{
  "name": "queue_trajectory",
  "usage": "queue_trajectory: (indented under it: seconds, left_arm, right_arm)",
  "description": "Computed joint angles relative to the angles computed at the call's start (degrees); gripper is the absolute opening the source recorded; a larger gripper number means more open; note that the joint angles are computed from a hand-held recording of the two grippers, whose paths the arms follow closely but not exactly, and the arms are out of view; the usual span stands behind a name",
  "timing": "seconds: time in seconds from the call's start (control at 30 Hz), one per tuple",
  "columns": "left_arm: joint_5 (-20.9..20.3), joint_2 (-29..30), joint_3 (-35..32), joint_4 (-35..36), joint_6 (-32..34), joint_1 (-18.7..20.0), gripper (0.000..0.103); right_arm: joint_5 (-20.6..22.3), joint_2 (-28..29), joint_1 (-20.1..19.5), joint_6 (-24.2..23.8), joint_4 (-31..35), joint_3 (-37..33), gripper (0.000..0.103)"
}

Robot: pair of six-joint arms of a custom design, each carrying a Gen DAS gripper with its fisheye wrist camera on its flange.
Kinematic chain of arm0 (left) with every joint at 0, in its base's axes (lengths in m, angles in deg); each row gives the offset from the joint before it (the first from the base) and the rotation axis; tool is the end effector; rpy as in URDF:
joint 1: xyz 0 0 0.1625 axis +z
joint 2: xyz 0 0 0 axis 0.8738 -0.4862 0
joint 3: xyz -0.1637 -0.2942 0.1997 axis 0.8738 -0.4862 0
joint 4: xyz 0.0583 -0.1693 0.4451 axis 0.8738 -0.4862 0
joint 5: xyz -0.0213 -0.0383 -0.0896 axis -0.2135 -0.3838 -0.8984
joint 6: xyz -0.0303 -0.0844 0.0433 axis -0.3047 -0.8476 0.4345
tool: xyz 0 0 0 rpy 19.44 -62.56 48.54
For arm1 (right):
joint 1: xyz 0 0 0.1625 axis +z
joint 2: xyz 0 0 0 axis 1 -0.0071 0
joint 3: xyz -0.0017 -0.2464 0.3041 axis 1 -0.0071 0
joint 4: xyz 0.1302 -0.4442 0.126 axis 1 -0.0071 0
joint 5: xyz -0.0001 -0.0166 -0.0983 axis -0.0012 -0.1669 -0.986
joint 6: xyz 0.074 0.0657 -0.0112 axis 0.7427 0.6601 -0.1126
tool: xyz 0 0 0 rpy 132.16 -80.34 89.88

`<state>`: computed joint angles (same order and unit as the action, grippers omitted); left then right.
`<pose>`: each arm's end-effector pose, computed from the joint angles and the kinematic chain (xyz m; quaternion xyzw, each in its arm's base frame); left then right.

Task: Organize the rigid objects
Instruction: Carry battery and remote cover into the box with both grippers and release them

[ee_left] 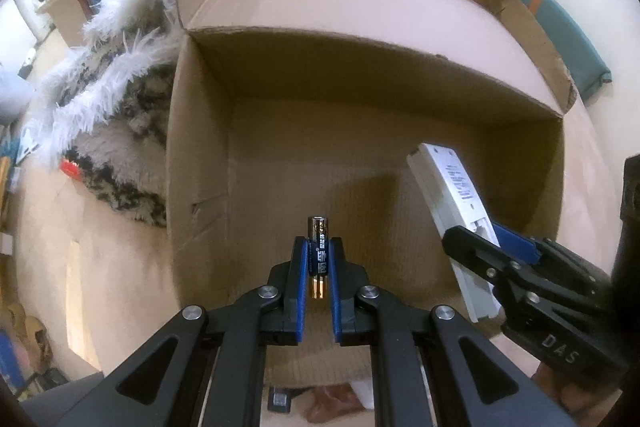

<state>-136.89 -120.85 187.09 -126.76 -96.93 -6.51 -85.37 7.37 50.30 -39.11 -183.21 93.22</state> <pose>0.0345 -0.2782 0.3314 0.1985 0.9332 -0.0959 0.2838 0.3743 -0.2206 -0.1012 -0.0139 -0.9458 0.2612 0.1925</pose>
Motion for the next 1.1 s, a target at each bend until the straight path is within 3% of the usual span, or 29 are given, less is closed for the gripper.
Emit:
queue_trajectory:
  seconds: [0.1,0.23,0.5,0.7,1.0,1.03,1.1]
  left_arm:
    - [-1.1,0.1,0.7,-1.6,1.7,1.2,0.009]
    - [0.4,-0.8,2.3,-2.3,2.4,0.8,0.009]
    - [2.6,-2.5,4.6,-1.1,1.7,-0.6,0.009]
    - [3.6,-1.2,5.3,-2.5,2.0,1.0,0.009]
    - [4.8,-5.0,7.7,2.9,-3.8,-3.4,0.009]
    - [4.9,-5.4,7.9,3.2,-3.9,-3.6,0.009]
    - [5.0,-6.4,8.3,4.1,-4.3,-4.2,0.009]
  right_arm:
    - [-1.5,1.5,-0.4,-0.5,1.0,-0.8,0.046]
    - [-2.4,2.3,-1.1,-0.4,3.4,-1.5,0.046]
    - [-1.0,3.0,-2.2,0.4,4.5,-1.8,0.046]
    - [-0.3,4.1,-3.6,-1.0,4.2,-3.1,0.046]
    - [-2.0,4.7,-2.5,-2.0,1.7,-3.2,0.047]
    - [-2.2,4.6,-2.4,-2.4,1.3,-3.2,0.048]
    - [-2.4,4.8,-2.1,-3.2,-0.7,-3.1,0.058]
